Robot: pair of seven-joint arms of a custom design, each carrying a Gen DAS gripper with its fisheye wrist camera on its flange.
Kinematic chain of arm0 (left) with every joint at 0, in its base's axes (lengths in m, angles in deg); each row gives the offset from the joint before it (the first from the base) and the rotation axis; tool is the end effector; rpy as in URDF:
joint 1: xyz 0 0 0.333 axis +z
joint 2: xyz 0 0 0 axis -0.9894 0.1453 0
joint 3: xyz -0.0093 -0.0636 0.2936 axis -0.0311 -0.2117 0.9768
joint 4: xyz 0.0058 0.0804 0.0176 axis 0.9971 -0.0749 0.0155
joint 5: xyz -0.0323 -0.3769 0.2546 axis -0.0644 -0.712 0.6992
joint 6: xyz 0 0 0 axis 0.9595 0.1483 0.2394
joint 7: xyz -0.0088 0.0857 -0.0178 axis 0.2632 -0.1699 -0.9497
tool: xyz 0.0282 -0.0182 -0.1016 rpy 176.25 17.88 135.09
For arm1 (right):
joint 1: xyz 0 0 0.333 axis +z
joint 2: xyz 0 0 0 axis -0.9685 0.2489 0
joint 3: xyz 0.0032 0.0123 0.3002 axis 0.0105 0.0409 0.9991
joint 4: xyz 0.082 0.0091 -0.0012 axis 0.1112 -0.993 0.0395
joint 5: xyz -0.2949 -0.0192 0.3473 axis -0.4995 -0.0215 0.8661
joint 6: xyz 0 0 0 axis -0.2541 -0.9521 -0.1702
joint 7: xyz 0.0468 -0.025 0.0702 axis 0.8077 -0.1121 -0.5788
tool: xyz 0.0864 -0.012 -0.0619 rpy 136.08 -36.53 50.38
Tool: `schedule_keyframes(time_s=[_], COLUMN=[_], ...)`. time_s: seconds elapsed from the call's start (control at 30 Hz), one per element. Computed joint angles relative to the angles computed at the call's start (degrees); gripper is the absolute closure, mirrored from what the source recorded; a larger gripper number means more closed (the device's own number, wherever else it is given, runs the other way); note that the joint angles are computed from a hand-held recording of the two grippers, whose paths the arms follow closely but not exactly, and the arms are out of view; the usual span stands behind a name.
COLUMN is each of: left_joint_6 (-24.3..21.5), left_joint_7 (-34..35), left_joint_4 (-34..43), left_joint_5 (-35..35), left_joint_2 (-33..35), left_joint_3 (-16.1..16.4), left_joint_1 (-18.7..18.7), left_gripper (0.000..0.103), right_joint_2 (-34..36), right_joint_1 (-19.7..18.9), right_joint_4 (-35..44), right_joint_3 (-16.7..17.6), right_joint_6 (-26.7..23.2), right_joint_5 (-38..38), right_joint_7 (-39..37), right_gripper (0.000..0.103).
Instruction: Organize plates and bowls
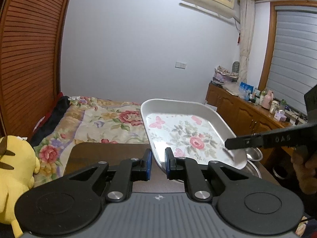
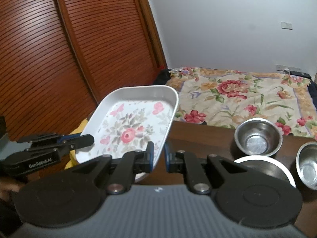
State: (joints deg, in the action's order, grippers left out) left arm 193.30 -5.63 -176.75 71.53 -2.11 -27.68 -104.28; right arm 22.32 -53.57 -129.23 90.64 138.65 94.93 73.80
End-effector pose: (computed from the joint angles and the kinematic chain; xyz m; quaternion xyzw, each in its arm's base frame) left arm 0.3653 -0.3601 0.3301 -0.6738 0.4988 -0.3978 0.3728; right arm 0.5881 0.4478 0.3522 -0.8135 0.3262 -0.0214 0.4809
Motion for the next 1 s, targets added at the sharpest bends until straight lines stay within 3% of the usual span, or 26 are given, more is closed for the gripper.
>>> schedule_keyframes(time_s=[0.17,0.3,1.0], left_joint_6=[-1.46,-2.13,2.09], left_joint_7=[-3.97,-4.13,-7.29], left_joint_4=[-2.00,-2.21,-2.30], left_joint_5=[-0.08,-1.19,-0.63], left_joint_2=[-0.94,0.36,5.85], left_joint_3=[-1.28,-1.56,0.14], left_joint_1=[-1.35,-2.16,-4.20], left_gripper=[0.088,0.088,0.088], right_joint_2=[-1.51,-1.85,-4.47], right_joint_1=[-1.81,-1.22,2.57], right_joint_4=[-3.19,-4.85,-11.65], right_joint_3=[1.48,0.33,-2.99], right_joint_6=[-2.10,-4.27,-2.70], right_joint_5=[6.96,11.65,16.77], right_joint_7=[-5.84,-9.48,-14.15], right_gripper=[0.090,0.090,0.090])
